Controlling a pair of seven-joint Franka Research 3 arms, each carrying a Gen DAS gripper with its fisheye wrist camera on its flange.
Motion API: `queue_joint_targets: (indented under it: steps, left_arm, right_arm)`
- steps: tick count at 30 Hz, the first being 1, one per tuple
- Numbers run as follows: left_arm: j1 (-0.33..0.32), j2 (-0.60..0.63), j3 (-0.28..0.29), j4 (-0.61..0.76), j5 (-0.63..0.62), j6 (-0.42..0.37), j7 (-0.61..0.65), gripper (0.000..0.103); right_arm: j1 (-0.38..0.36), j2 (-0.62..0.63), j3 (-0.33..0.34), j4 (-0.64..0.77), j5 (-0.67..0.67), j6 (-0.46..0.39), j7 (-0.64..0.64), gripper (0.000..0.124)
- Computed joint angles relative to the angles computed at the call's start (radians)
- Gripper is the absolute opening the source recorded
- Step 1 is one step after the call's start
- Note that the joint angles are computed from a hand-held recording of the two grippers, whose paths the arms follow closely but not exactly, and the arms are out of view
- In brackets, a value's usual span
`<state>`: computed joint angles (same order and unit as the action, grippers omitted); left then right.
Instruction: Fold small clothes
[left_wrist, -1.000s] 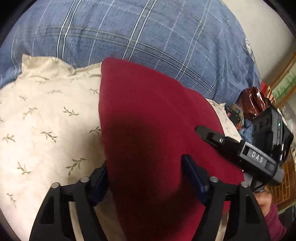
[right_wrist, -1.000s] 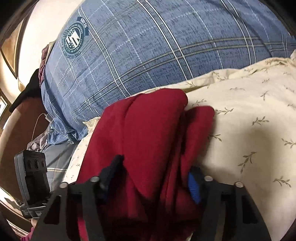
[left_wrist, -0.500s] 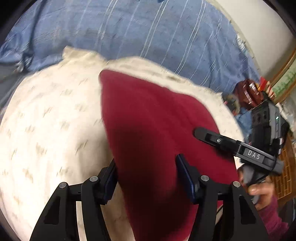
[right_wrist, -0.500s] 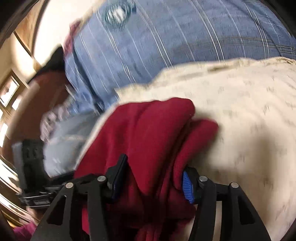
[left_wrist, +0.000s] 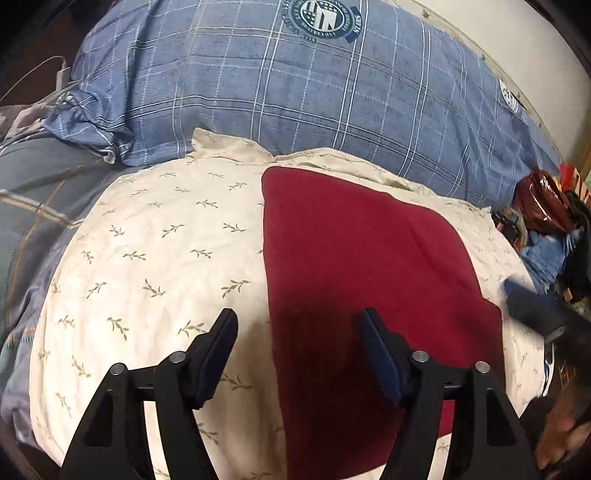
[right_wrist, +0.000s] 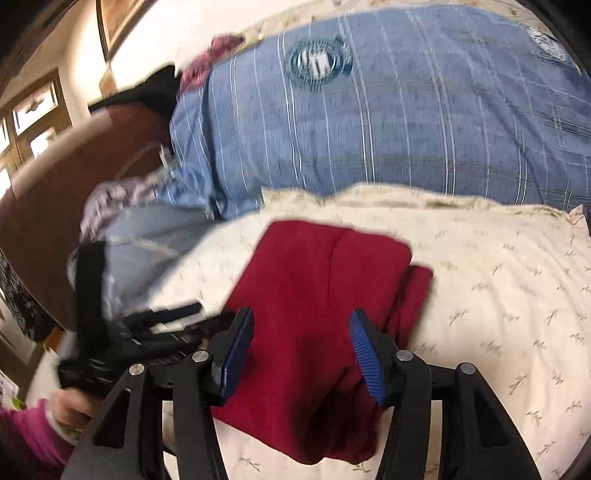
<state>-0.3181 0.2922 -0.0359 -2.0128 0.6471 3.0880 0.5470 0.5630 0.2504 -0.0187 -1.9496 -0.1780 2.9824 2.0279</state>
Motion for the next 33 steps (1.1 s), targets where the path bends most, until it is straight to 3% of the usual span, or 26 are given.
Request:
queue_joint_targets:
  steps: [3, 4, 7, 9, 16, 25, 33]
  left_arm:
    - [-0.082, -0.022, 0.081, -0.014, 0.119, -0.026, -0.116, 0.07]
    - [-0.085, -0.039, 0.088, -0.03, 0.157, -0.027, -0.146, 0.07]
    - [-0.106, -0.06, 0.114, -0.034, 0.281, -0.043, -0.272, 0.07]
    - [-0.111, -0.074, 0.115, -0.038, 0.351, -0.06, -0.341, 0.07]
    - [-0.067, -0.104, 0.046, -0.037, 0.467, -0.133, -0.401, 0.07]
    - [0.001, -0.157, -0.044, -0.064, 0.628, -0.182, -0.539, 0.07]
    - [0.068, -0.208, -0.113, -0.101, 0.744, -0.193, -0.637, 0.07]
  right_arm:
    - [0.087, 0.029, -0.111, 0.015, -0.154, -0.052, 0.156, 0.051]
    - [0.081, 0.037, -0.112, 0.02, -0.181, -0.069, 0.186, 0.051]
    - [-0.019, 0.053, -0.011, 0.002, -0.044, -0.051, 0.1, 0.052]
    - [-0.001, 0.045, -0.028, -0.013, -0.051, -0.024, 0.116, 0.052]
    - [0.033, -0.04, -0.066, -0.081, -0.112, 0.007, 0.195, 0.055]
    - [0.117, -0.094, -0.176, -0.069, -0.596, -0.024, 0.649, 0.08]
    - [0.054, -0.104, -0.107, -0.052, -0.71, -0.083, 0.772, 0.087]
